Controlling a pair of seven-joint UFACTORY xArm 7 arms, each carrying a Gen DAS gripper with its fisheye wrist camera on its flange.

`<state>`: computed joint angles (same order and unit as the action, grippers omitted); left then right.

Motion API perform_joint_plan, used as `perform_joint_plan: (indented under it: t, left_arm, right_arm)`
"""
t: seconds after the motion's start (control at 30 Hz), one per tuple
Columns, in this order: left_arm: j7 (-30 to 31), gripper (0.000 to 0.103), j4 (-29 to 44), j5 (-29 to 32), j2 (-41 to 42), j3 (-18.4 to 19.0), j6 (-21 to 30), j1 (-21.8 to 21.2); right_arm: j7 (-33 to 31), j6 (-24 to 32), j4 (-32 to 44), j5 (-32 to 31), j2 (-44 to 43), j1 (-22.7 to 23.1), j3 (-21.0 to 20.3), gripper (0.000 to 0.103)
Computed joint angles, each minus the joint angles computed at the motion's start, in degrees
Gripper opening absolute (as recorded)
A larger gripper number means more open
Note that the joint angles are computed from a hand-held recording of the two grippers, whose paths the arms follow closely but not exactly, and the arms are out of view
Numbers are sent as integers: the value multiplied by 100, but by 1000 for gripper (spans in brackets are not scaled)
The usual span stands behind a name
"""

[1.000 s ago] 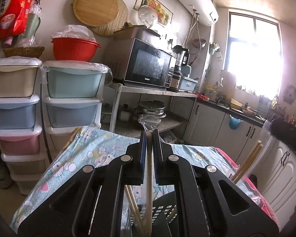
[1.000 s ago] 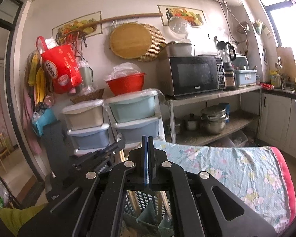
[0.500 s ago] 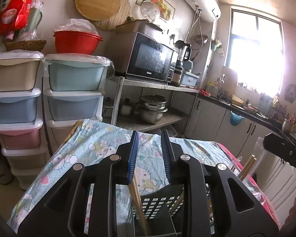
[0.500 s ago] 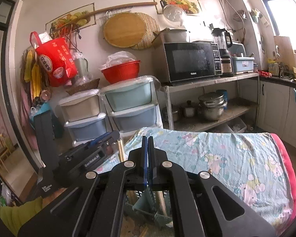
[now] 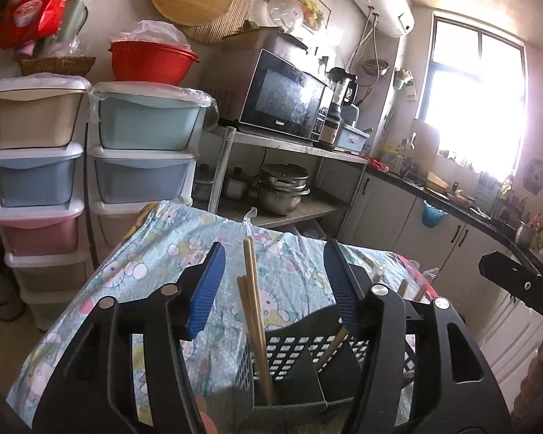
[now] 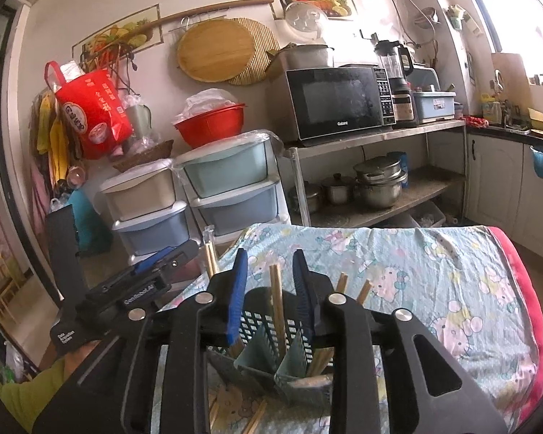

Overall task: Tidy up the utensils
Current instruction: 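Withdraw both open grippers from the caddy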

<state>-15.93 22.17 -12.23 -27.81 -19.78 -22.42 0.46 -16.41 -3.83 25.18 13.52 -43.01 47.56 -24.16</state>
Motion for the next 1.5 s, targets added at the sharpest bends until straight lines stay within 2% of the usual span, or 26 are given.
perform_joint_plan:
  t: [0.2, 0.33, 0.37, 0.6, 1.03, 1.5]
  left_arm:
    - [-106, 67, -172, 56, -210, 108, 60, -122]
    - [-214, 90, -334, 114, -454, 139, 124, -150]
    - [-240, 92, -365, 138, -505, 141, 139, -147]
    - [-466, 92, -591, 416, -867, 393, 369, -335]
    - [-947, 92, -1035, 753, -1445, 322, 701, -382]
    - [-1352, 92, -1355, 1070, -1804, 241, 1019, -418]
  right_arm:
    - [21, 83, -128, 16, -171, -115, 42, 34]
    - [23, 153, -241, 26, -328, -251, 130, 36]
    - [15, 155, -229, 33, -318, -235, 120, 37]
    - [-15, 295, -519, 22, -667, -547, 344, 43]
    - [-93, 714, -935, 106, -1292, -975, 657, 45]
    - [-190, 1052, -1246, 250, -1548, -1170, 837, 45]
